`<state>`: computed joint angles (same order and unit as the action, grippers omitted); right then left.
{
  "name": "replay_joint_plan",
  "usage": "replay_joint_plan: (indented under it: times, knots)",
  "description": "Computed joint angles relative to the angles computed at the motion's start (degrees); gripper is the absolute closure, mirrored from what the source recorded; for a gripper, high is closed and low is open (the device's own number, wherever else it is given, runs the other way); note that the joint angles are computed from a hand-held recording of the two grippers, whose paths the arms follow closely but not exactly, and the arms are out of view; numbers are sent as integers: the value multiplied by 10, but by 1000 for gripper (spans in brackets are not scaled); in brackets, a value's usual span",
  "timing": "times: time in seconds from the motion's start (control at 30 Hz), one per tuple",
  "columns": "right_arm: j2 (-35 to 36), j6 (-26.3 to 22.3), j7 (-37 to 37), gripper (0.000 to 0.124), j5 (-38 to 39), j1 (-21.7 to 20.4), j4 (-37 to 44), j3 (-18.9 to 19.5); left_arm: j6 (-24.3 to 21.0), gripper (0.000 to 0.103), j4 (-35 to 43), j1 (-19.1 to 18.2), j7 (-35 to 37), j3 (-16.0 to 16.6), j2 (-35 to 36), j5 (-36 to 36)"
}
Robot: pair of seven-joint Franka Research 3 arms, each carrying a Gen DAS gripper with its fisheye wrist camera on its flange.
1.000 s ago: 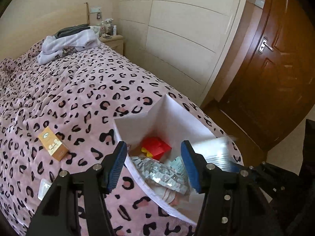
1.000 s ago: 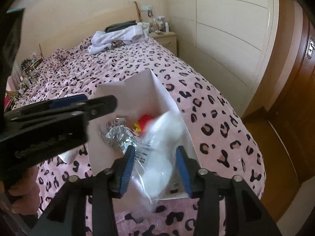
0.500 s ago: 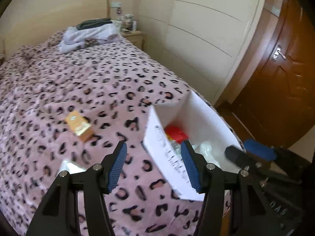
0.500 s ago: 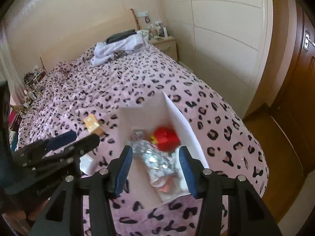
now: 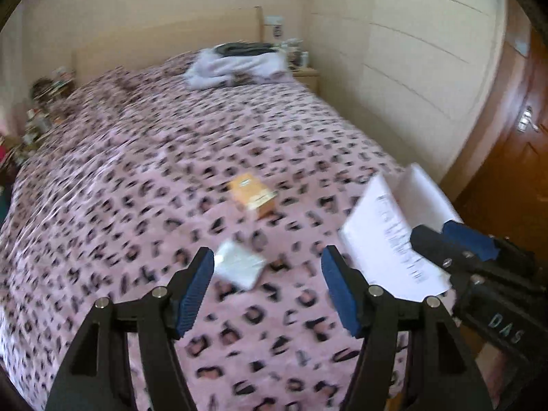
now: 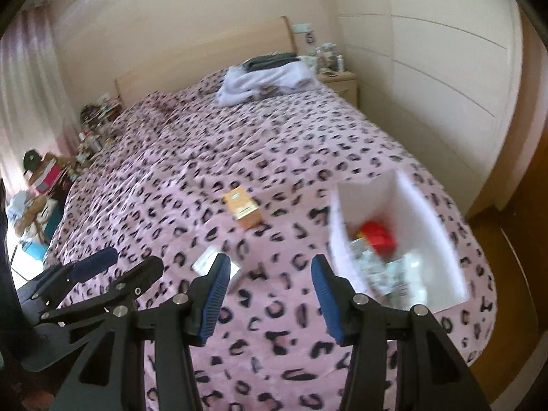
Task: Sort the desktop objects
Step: 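Withdraw both grippers from the bag back over the bed, then grasp the clear plastic box with the left gripper while the right gripper grasps the yellow Butter Bear box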
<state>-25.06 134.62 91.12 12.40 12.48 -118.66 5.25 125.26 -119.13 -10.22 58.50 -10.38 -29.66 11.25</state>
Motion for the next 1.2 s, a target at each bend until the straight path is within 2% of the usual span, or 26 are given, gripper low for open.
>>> replay_joint_plan:
  times: [0.3, 0.53, 0.73, 0.93, 1.0, 1.2]
  knots:
    - [5, 14, -7, 74, 27, 40, -46, 18, -35, 37, -131, 34, -30, 36, -95, -3]
    - [31, 24, -6, 74, 39, 58, -72, 21, -29, 37, -184, 49, -44, 57, -106, -27]
    - [62, 42, -9, 74, 45, 62, -66, 16, 0, 36, -175, 46, -66, 59, -52, -67]
    - [120, 62, -24, 73, 58, 59, -8, 3, 40, 36, -145, 46, -106, 53, 28, -103]
    - [155, 69, -35, 71, 73, 59, 28, -3, 47, 36, -126, 50, -126, 46, 60, -104]
    - [281, 38, -52, 66, 86, 54, 171, -5, 55, 34, -74, 60, -174, 35, 135, -91]
